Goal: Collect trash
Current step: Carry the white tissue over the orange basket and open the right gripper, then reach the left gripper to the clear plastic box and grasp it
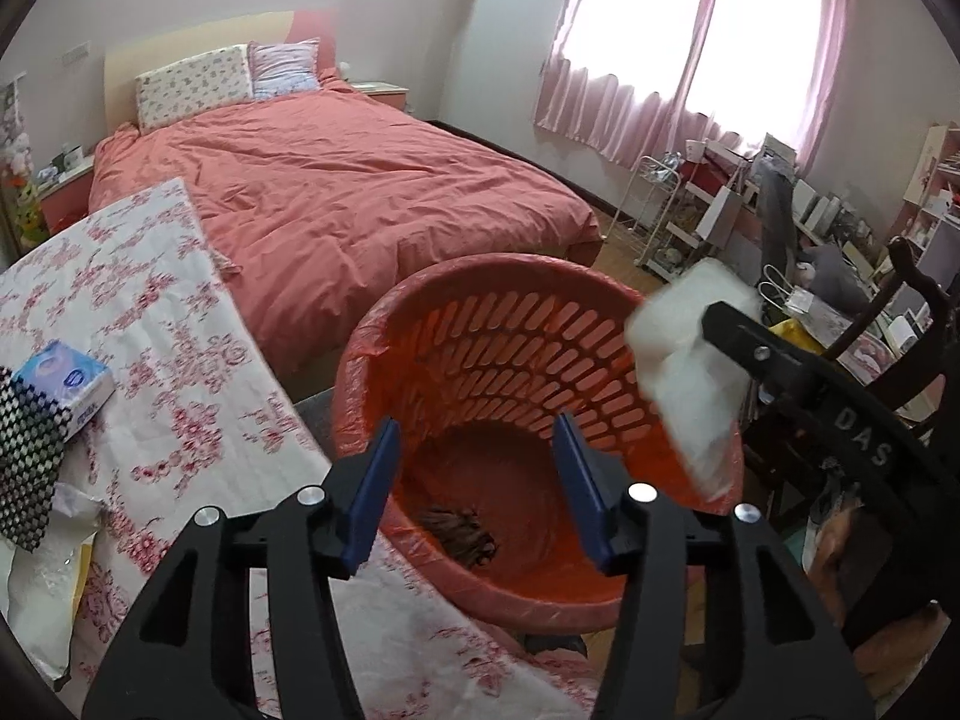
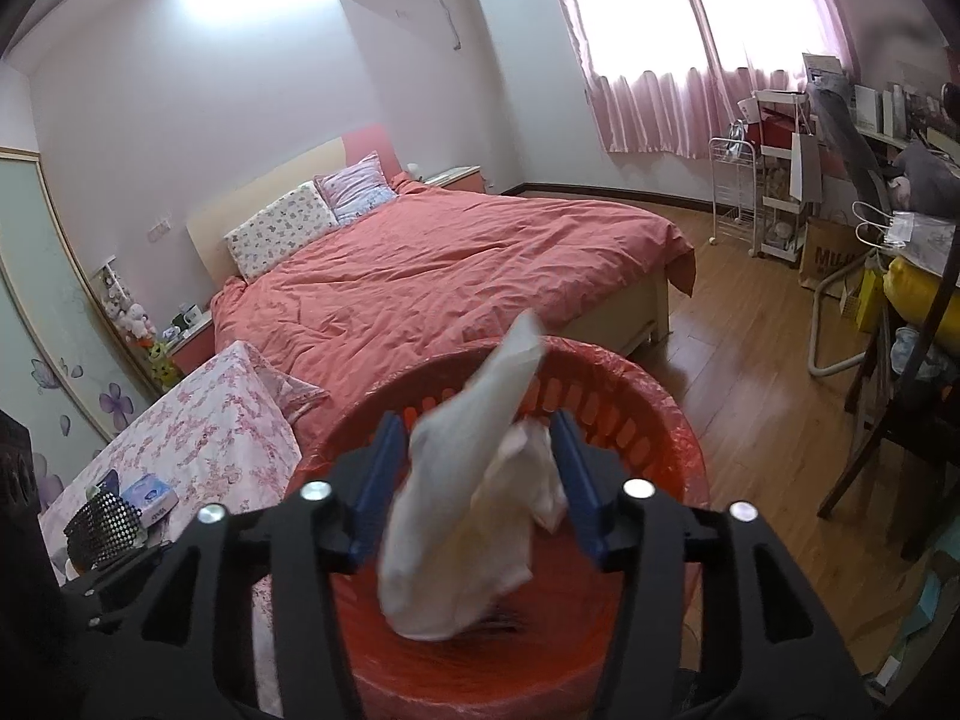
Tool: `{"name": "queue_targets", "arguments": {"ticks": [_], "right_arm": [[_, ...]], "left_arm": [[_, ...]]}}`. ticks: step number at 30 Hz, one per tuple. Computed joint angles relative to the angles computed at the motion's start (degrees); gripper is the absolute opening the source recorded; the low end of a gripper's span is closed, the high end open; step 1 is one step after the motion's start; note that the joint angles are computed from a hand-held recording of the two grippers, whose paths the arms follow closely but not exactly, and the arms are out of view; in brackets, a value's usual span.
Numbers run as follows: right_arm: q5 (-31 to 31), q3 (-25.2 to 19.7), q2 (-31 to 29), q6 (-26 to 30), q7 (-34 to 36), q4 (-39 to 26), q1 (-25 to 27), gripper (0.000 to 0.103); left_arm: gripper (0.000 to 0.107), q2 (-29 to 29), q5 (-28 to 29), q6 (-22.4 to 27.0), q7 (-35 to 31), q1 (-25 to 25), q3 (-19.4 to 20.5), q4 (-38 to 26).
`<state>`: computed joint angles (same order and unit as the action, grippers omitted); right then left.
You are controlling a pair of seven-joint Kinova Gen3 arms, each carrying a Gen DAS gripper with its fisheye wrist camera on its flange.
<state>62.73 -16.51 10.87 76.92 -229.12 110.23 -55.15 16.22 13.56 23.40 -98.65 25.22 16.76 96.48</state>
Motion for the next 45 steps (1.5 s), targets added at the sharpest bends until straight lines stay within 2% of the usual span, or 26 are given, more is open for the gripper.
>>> {"name": "queue_targets", "arguments": {"ticks": [2, 8, 17, 20, 26, 30, 36, 42, 45], "right_arm": [[-0.4, -0.2, 0.7, 1.4, 1.0, -0.9, -0.5, 0.062], [-1.3, 0.0, 1.6, 2.8, 4.0, -3.5, -1.8, 0.062], [-1.3, 0.7, 4.8, 3.9, 10.6, -10.0, -5.3, 0.062], [-0.9, 1.3, 6.5, 3.2, 13.8, -13.1, -6.5, 0.062], [-0.8, 3.3, 9.7, 0.9, 19.7, -18.8, -8.8, 0.061], [-1.4, 4.8, 11.8, -0.9, 22.9, -22.0, -10.3, 0.06], [-2.8, 7.1, 14.5, -3.5, 27.4, -26.5, -12.1, 0.058], [-4.5, 9.3, 16.9, -5.6, 31.4, -30.0, -13.5, 0.058], [-5.4, 10.2, 17.6, -6.2, 33.1, -31.4, -14.0, 0.058]], "left_arm": [[0.056, -0.8, -1.3, -0.3, 1.6, 0.9, -1.4, 0.8], [0.058, -4.3, -5.7, -2.0, 5.4, 2.2, -3.7, 4.1], [0.058, -11.5, -10.4, -4.9, 9.9, -0.4, -6.1, 11.5], [0.058, -13.7, -11.1, -5.3, 11.2, -2.4, -6.5, 13.9], [0.058, -17.4, -17.3, -6.1, 18.3, -6.1, -7.4, 17.8], [0.058, -19.0, -17.7, -6.0, 19.5, -9.3, -8.0, 19.6], [0.058, -20.3, -16.2, -6.7, 18.7, -13.1, -9.6, 22.0], [0.058, -20.3, -18.5, -7.7, 21.5, -17.4, -10.1, 22.9], [0.058, -19.5, -21.6, -8.4, 25.1, -19.8, -9.9, 22.5]]}}
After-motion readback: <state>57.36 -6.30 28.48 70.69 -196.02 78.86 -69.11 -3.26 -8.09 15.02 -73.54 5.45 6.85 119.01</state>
